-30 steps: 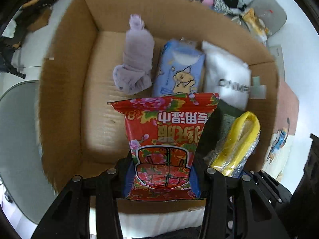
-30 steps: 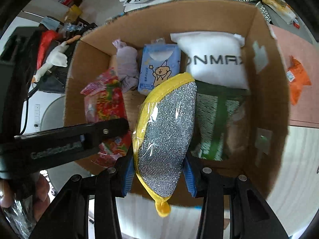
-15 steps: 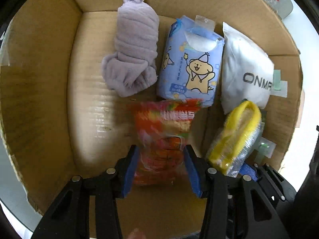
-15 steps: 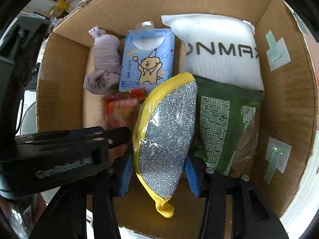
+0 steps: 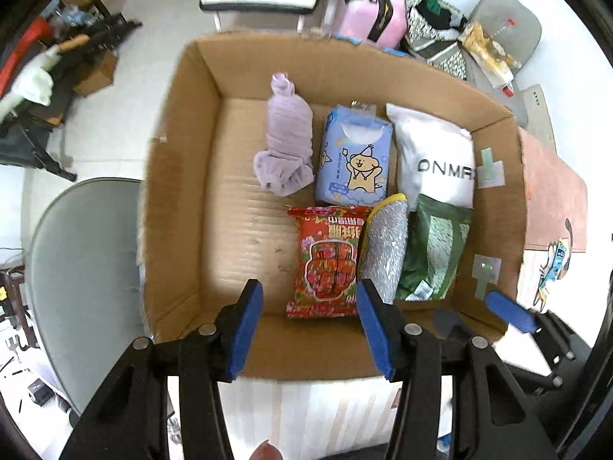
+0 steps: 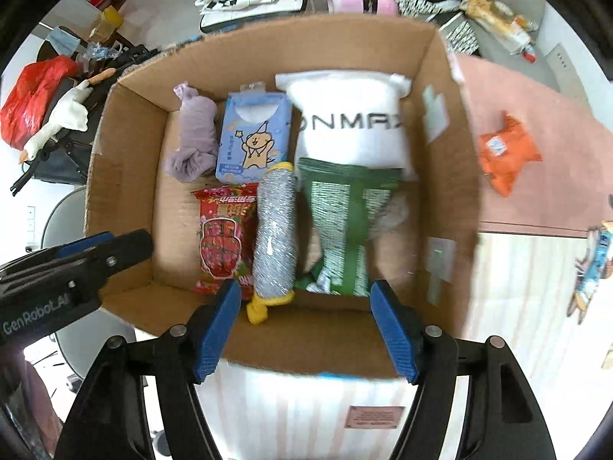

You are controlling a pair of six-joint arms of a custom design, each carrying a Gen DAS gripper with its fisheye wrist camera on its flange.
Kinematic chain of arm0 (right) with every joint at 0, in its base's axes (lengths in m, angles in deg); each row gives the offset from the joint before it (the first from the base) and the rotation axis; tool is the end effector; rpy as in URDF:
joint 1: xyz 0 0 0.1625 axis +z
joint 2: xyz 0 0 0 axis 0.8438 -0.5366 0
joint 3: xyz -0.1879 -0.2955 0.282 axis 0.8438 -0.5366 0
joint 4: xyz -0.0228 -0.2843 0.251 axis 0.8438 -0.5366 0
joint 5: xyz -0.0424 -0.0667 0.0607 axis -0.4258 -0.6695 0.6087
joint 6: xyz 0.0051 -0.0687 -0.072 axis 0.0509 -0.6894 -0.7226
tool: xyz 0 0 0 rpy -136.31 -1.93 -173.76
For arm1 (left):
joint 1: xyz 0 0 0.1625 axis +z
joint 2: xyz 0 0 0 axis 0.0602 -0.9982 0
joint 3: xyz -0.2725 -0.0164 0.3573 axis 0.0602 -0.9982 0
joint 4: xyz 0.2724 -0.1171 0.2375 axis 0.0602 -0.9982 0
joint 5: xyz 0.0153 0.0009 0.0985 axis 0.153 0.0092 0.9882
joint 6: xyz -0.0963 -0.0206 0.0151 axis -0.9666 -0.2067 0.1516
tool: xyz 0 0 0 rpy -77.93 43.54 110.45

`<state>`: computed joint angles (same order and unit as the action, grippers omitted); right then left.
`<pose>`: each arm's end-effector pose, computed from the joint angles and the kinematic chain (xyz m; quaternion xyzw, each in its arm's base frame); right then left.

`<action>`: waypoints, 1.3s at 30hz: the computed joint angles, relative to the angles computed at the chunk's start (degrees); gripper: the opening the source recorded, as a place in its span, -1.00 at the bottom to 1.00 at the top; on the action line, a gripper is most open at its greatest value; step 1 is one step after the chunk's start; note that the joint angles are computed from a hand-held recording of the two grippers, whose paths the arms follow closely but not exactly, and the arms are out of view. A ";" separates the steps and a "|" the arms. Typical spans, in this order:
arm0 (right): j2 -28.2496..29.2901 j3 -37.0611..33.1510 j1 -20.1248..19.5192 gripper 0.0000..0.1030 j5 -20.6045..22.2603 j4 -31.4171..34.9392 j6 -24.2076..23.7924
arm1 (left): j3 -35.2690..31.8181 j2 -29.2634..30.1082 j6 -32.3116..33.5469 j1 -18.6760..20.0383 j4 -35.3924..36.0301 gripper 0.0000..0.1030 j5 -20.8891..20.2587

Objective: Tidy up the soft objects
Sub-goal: 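Lower both items into the box and open both tools, then grasp the blue tube with right tool while left tool grasps orange snack bag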

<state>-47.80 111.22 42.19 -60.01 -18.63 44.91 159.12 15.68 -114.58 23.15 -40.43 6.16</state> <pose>0.1507 -0.4329 0.4052 -0.0145 -0.9502 0.0030 0.3112 -0.5279 -0.4417 0.0839 -0.0079 0.9452 0.0107 0.3261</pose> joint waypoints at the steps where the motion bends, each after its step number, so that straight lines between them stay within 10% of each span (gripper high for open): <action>1: -0.52 0.22 0.24 0.41 -0.49 -0.08 -0.17 | 0.89 -0.95 -0.10 -0.33 0.27 -0.06 0.63; 9: -5.12 -2.29 5.88 0.53 -2.81 5.46 1.42 | 4.25 -3.61 -2.96 -4.90 0.26 0.00 5.35; 12: -6.63 -3.25 7.46 0.66 -2.45 7.06 2.09 | 3.20 -4.31 -4.65 -7.18 2.48 0.73 8.17; 17: -9.05 -4.23 10.56 1.00 -3.82 8.25 2.95 | 2.37 -4.83 -6.44 -9.43 4.51 0.93 9.88; 39: -14.53 -8.65 10.55 1.00 -3.34 11.31 0.43 | -11.22 2.14 -9.72 -13.78 15.20 0.94 14.67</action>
